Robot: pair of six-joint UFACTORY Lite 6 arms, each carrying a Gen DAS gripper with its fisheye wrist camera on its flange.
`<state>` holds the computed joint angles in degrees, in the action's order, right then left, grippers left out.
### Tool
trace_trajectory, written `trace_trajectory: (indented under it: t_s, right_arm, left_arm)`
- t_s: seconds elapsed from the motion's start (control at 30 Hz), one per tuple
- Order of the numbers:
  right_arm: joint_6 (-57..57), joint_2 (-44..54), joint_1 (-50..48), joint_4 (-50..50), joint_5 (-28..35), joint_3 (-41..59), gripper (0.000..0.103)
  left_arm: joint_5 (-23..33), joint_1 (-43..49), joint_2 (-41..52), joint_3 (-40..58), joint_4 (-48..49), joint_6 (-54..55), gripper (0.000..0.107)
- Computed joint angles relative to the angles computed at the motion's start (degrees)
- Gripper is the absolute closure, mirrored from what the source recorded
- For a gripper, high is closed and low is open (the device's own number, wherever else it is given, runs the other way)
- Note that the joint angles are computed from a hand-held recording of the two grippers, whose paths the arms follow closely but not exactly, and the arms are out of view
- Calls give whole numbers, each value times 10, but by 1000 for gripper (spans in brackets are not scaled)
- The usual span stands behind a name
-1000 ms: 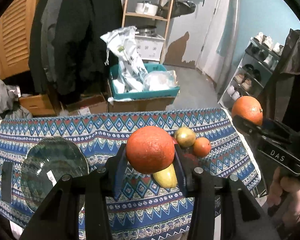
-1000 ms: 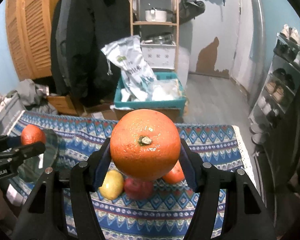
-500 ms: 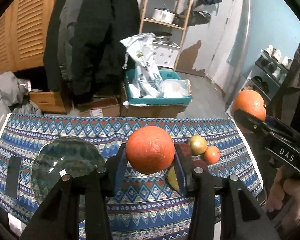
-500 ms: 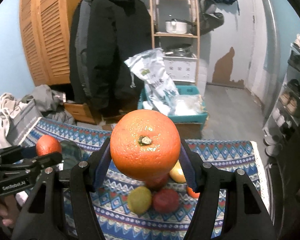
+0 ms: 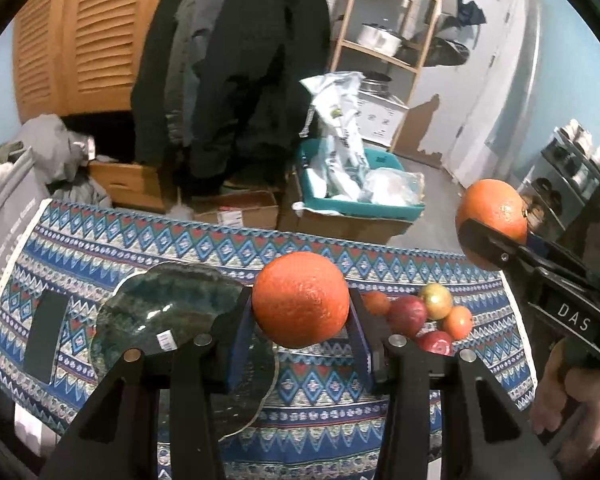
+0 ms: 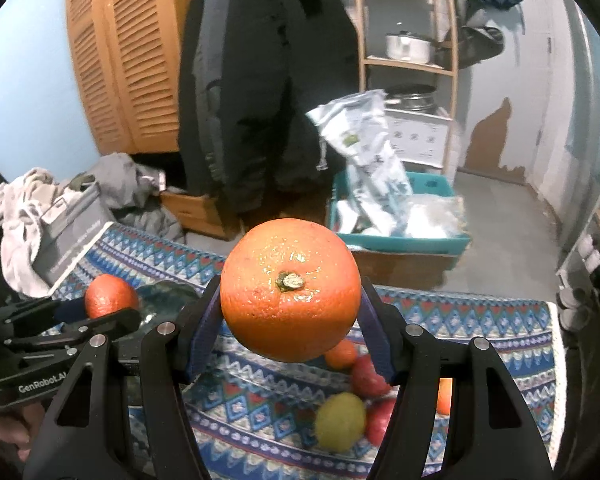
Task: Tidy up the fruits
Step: 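Lift and carry both oranges over the green glass bowl with both tools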
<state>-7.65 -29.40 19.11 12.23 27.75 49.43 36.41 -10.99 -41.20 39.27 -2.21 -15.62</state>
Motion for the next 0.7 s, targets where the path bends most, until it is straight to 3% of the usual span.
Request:
trace_trajectory:
  t_s: [0.47, 0.7]
  right_arm:
    - [172, 186, 162, -120, -59, 88, 38]
    - [199, 308, 221, -130, -73, 154, 38]
  left_arm:
    - [14, 270, 16, -58, -203, 312, 62]
    - [-10, 359, 69, -85, -237, 406, 62]
